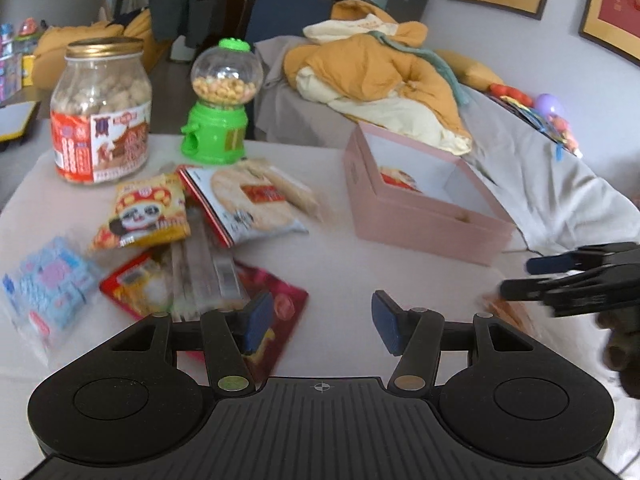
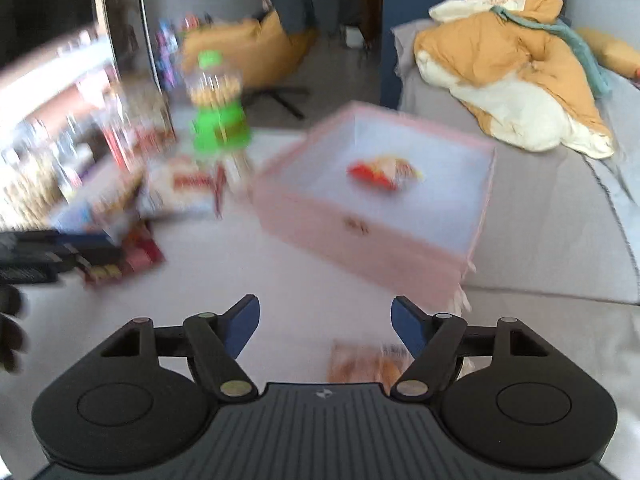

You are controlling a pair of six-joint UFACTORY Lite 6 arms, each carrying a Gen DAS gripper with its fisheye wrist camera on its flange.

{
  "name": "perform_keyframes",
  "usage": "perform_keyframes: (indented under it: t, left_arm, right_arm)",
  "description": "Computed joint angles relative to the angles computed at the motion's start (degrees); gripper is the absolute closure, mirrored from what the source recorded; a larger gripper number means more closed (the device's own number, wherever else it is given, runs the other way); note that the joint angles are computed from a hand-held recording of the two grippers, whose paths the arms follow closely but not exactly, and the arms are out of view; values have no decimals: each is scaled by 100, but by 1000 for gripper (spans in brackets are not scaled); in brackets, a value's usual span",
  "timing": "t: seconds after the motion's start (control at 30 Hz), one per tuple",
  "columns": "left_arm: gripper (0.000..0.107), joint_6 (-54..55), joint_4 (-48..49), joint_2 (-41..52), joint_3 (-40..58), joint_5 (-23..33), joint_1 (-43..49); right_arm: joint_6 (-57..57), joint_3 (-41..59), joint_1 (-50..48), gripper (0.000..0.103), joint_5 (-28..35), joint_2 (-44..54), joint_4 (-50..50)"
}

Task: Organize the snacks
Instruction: 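Carry the bun into the pink box and open the right gripper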

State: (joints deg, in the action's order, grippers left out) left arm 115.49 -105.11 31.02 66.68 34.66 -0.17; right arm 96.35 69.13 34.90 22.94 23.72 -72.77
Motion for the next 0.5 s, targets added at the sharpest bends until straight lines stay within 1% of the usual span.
perform_keyframes:
  t: [0.07, 0.1, 0.13, 0.17, 0.2, 0.23, 0.27, 0.3, 0.33, 0.4, 0.43, 0.5]
  left_arm:
    - [47, 105, 20, -101, -193, 132, 92]
    - [47, 152, 17, -134, -269, 187, 142]
    - [47, 173, 9, -146, -322, 231, 187]
    - [47, 178, 7, -145, -358, 275, 242]
    - [47, 149, 14, -136, -360, 298, 274]
    - [47, 130, 10, -129, -366, 322, 301]
    - [47, 118, -5, -117, -365, 348, 322]
    - [47, 111, -18, -104, -350, 383, 328]
    - [47, 108, -35, -84, -327, 429, 327]
    - [47, 77, -52, -29, -256, 519, 314]
    - [47, 64, -76, -1, -215, 536, 292]
    - [47, 60, -126, 37, -148, 518, 229]
  right_arm:
    - [-30, 135, 107, 30, 416, 339, 224]
    - [-80, 187, 65, 30, 422, 480, 400]
    - [-243, 206, -31, 30, 309, 589, 716]
    - [-470, 208, -123, 32, 165, 649, 1046]
    - [-601, 165, -186, 39, 32, 706, 1279]
    - [-554, 107, -178, 44, -31, 686, 1273]
    - [-746, 136, -132, 49, 18, 638, 1416]
    - [-1031, 216, -107, 49, 56, 595, 1632]
    - [-1075, 261, -83, 49, 81, 470, 1608]
    - [-658, 390, -18, 49, 180, 277, 1032]
    - [-556, 578, -27, 49, 268, 271, 824]
    - [-397, 1283, -145, 49, 476, 555, 391]
